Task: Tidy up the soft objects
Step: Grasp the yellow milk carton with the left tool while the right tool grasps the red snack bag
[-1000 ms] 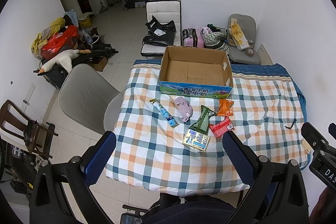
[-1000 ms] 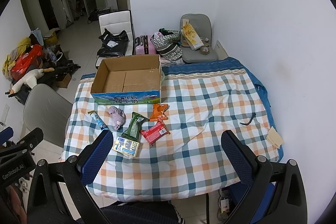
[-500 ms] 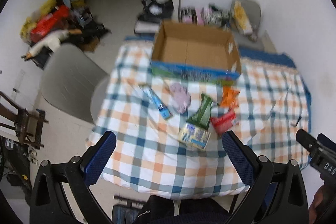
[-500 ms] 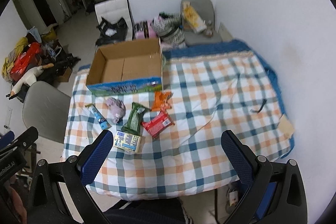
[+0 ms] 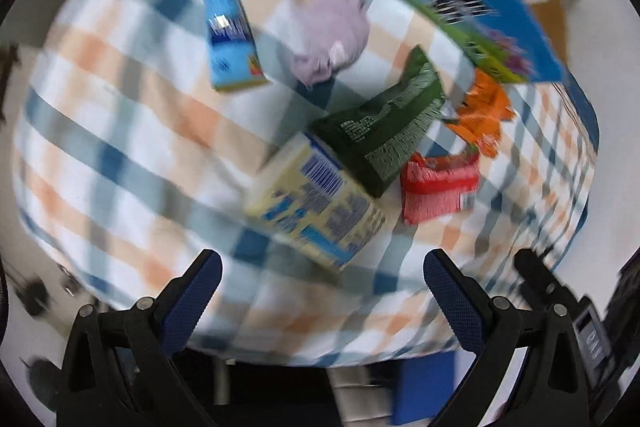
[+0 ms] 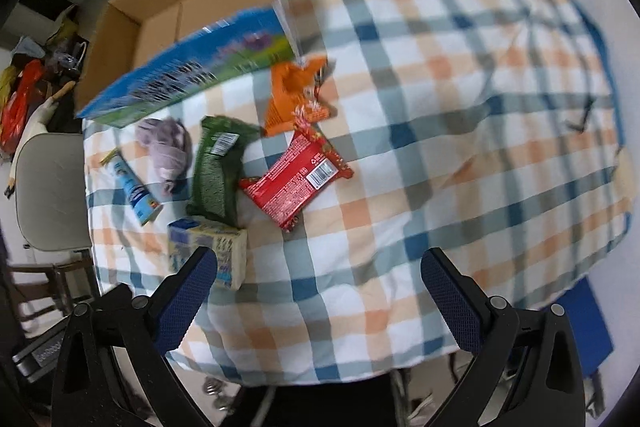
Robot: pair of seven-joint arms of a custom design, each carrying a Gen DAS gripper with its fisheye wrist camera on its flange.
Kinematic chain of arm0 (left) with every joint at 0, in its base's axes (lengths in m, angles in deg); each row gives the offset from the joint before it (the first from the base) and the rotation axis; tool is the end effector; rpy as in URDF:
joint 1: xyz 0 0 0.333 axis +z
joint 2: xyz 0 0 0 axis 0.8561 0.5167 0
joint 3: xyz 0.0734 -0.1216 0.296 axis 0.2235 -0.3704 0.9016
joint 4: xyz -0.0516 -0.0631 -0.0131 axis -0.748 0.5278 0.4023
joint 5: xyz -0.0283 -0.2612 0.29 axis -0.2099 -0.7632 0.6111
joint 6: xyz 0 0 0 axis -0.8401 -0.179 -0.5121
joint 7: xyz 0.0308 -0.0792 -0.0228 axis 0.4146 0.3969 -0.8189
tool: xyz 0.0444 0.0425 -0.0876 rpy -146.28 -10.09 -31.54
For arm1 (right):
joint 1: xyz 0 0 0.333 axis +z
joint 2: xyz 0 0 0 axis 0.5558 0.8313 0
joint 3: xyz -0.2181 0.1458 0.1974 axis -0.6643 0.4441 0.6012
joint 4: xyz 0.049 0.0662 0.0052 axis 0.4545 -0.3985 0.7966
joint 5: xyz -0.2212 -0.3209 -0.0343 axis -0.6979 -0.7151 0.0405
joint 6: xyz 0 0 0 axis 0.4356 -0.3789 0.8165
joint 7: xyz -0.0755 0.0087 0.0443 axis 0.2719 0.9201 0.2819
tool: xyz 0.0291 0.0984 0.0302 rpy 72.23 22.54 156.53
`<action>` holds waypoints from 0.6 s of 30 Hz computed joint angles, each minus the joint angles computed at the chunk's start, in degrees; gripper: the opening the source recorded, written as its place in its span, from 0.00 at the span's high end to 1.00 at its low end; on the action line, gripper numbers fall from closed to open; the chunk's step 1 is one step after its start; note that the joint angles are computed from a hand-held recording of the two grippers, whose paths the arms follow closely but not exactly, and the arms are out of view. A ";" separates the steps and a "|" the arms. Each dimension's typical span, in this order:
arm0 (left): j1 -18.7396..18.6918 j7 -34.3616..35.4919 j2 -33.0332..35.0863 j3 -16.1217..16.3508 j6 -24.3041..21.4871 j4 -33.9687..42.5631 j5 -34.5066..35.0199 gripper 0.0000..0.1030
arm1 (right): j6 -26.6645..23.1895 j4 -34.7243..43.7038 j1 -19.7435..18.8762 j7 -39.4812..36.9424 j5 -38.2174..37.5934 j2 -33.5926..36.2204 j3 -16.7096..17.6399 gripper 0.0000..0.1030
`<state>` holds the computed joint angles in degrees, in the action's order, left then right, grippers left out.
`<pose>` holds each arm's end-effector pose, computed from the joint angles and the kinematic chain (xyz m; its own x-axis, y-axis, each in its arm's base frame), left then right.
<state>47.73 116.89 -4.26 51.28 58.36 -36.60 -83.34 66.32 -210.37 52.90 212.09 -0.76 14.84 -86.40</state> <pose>0.5769 -0.2986 0.5427 -0.1336 -0.9581 0.2534 -0.9463 0.1993 0.2545 0.3307 0.1091 0.6170 -0.7424 -0.6566 -0.1333 -0.6599 0.7510 -0.0240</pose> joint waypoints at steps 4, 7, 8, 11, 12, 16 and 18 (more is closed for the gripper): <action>-0.47 -5.80 3.16 -0.35 1.77 -1.48 -3.11 0.00 | 7.86 -7.66 -0.57 -1.42 2.97 -0.05 -2.94 0.01; -1.10 -8.40 4.51 -0.61 3.41 -2.23 -2.52 0.00 | 13.34 -11.85 -0.99 -2.14 6.36 0.81 -4.49 0.02; -1.06 -8.53 4.61 -0.71 3.84 -2.69 -2.32 0.02 | 14.55 -12.49 -0.98 -2.28 7.48 1.10 -4.68 0.03; -0.92 -7.75 4.91 -1.10 3.62 -3.73 -1.45 0.23 | 19.12 -14.23 -0.83 -4.20 10.28 3.73 -5.56 0.04; -0.57 -6.40 4.59 -1.32 4.17 -4.61 -1.59 0.23 | 20.46 -14.55 -0.74 -4.85 11.37 4.83 -5.81 0.06; -1.36 -2.48 3.69 -1.48 4.03 -5.08 1.84 0.25 | 26.33 -15.90 -0.09 -8.46 17.31 8.94 -7.04 0.17; -2.42 0.38 3.39 -1.50 3.72 -4.78 5.10 0.25 | 26.18 -15.03 -0.06 -10.60 18.55 11.17 -7.06 0.29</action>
